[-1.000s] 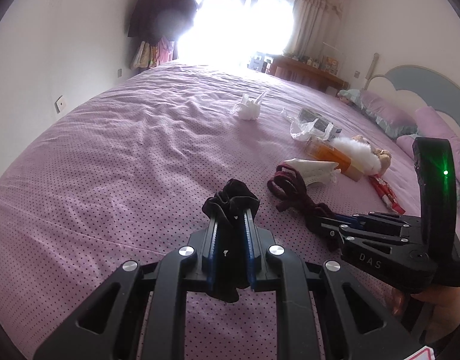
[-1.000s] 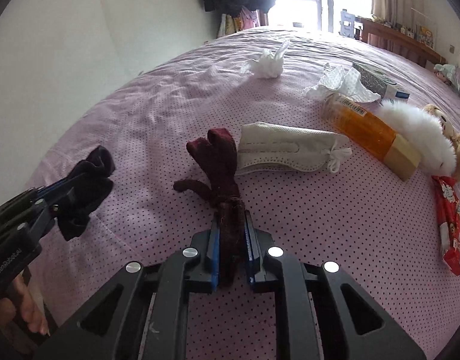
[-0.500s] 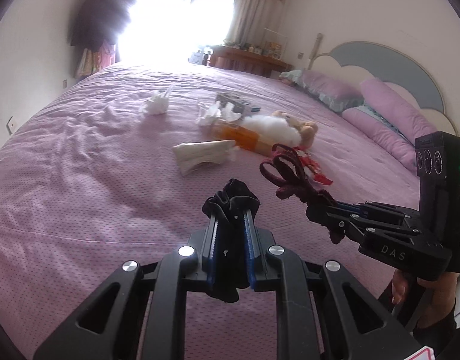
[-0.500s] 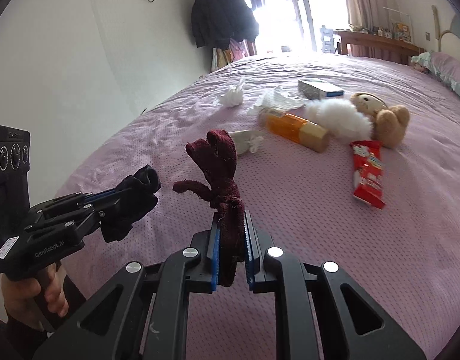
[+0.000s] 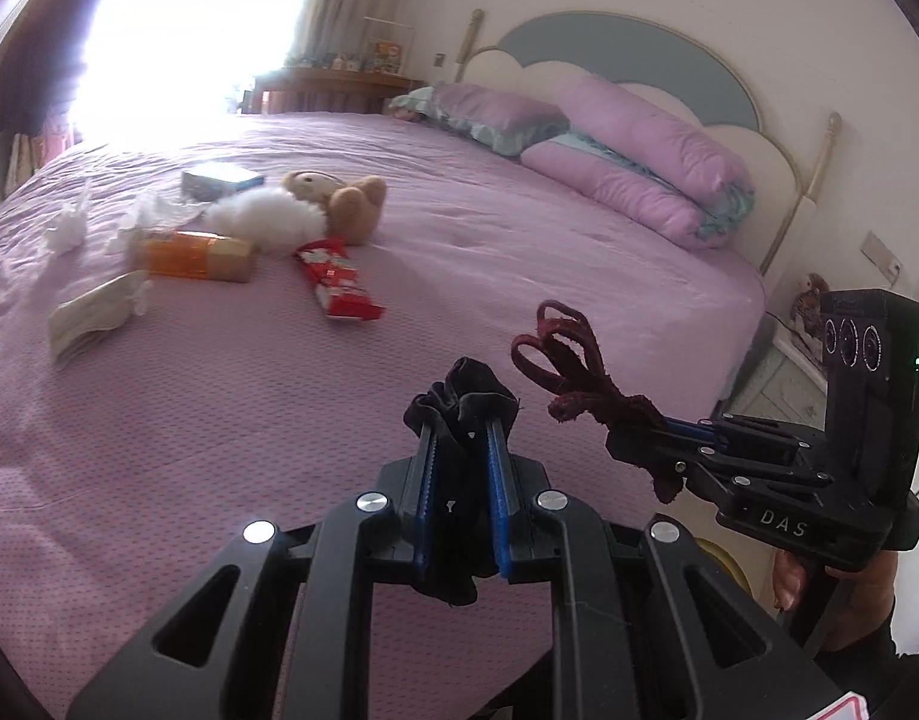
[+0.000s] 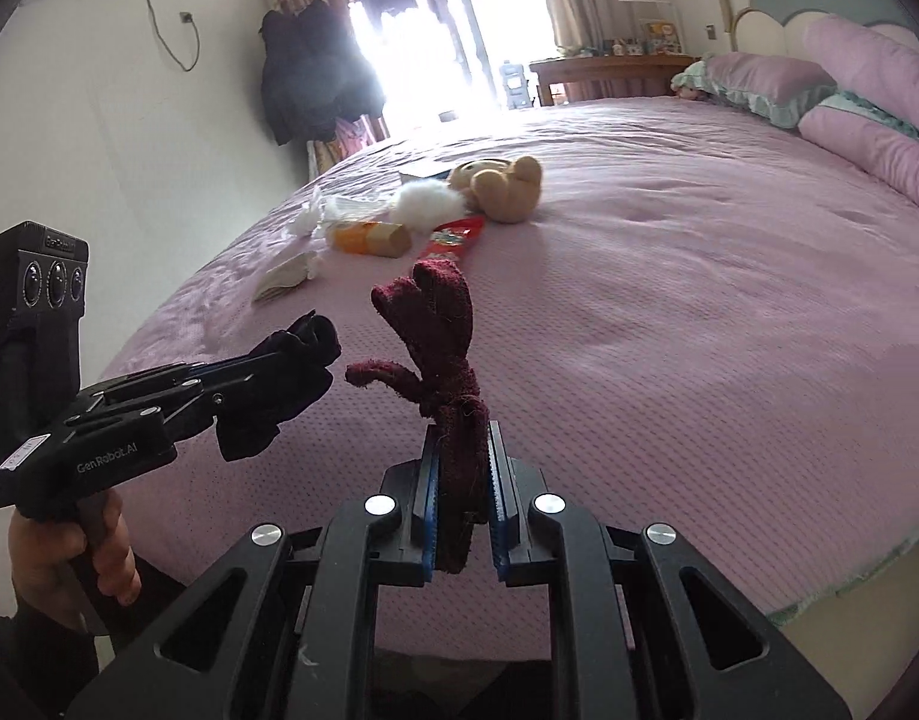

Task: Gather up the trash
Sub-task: 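Carry both socks to the yellow bin and open both tools over it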

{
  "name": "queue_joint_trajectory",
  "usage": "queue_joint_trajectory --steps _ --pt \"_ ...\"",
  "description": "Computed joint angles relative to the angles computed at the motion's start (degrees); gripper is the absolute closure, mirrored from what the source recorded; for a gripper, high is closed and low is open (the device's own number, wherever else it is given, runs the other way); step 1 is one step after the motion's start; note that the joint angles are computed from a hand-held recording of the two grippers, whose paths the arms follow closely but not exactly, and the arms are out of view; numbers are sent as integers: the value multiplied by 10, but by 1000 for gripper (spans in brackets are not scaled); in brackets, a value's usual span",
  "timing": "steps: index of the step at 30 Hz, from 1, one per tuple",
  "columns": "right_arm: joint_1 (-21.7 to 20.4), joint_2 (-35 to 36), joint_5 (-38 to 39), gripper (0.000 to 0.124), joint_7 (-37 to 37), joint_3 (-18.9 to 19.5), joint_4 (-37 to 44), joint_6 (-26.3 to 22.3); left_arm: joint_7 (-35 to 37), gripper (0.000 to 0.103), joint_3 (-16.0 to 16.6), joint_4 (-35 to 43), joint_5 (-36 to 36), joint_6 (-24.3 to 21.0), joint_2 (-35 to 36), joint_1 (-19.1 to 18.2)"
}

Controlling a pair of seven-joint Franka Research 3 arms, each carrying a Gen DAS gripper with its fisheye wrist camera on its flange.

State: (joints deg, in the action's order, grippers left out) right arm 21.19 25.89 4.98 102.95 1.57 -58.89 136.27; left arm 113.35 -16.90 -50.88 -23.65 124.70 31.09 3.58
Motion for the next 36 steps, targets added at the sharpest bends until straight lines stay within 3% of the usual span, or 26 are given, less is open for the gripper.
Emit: queue_joint_trajectory --steps 6,15,23,28,36 --pt "0 -121 -50 110 64 -20 -179 64 27 87 -23 24 -11 -39 18 -25" --pt "-30 -257 -192 110 211 -6 -346 73 92 87 -45 17 -42 -106 16 -58" --pt "-109 -399 -254 110 357 39 -511 37 139 87 -51 -23 -54 -153 2 -97" --pt "-161 -486 -260 110 450 73 -606 -22 146 87 -50 -21 -44 -202 12 -124" --pt "-190 -559 -216 110 487 88 -694 -60 153 87 -48 -36 -18 -234 25 -165"
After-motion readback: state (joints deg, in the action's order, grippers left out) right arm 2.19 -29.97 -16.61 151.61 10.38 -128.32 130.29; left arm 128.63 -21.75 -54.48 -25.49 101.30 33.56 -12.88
